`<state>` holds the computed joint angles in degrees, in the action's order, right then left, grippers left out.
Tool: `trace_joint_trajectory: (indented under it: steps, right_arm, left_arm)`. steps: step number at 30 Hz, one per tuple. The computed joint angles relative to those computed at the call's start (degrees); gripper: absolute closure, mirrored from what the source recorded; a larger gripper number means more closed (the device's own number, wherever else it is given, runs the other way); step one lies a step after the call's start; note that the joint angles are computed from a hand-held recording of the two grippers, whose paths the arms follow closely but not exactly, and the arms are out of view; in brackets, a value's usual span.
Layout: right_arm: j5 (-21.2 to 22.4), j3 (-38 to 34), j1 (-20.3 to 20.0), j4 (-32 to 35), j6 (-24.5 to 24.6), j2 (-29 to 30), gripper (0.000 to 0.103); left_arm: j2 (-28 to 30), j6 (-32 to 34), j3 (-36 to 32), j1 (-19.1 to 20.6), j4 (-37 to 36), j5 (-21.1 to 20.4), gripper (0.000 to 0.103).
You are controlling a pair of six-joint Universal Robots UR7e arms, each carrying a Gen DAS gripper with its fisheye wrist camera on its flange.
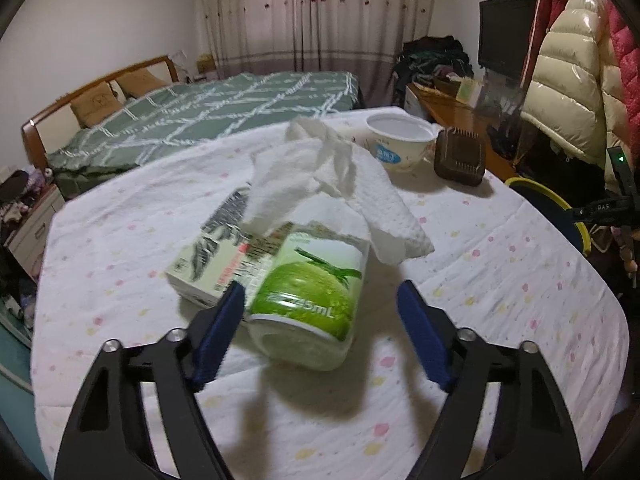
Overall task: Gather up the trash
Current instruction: 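Grasp the green-labelled jar with the left gripper and lift it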
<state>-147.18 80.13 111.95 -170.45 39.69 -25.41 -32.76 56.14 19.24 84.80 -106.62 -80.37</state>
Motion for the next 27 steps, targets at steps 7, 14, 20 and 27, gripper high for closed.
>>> trace_joint_trajectory:
  steps: [7,14,20,27]
  right_arm:
    - [0.77,1.15,-0.23,-0.84,0.02,-0.39,0.088]
    - [1.99,0.69,-0.54,-1.06,-0.24,0.33,0.088]
    - [1.69,0.86,-0.08,-1.51,-0.53,0.25,0.088]
    - [1.26,0.92,0.64,-2.13,-1.12,0.25,0.088]
  left_arm:
    - [-0.36,-0.9,2.16,-0.49,0.51,1.61,0.045]
    - [2.84,-4.12,-3.11,-0.76,3.58,3.58,0.049]
    - [-3.21,-1.86,6.84,-0.81,-3.01,1.42,0.05]
    - [-10.82,3.47,17.54,-1.76,-12.19,-1.78,0.052]
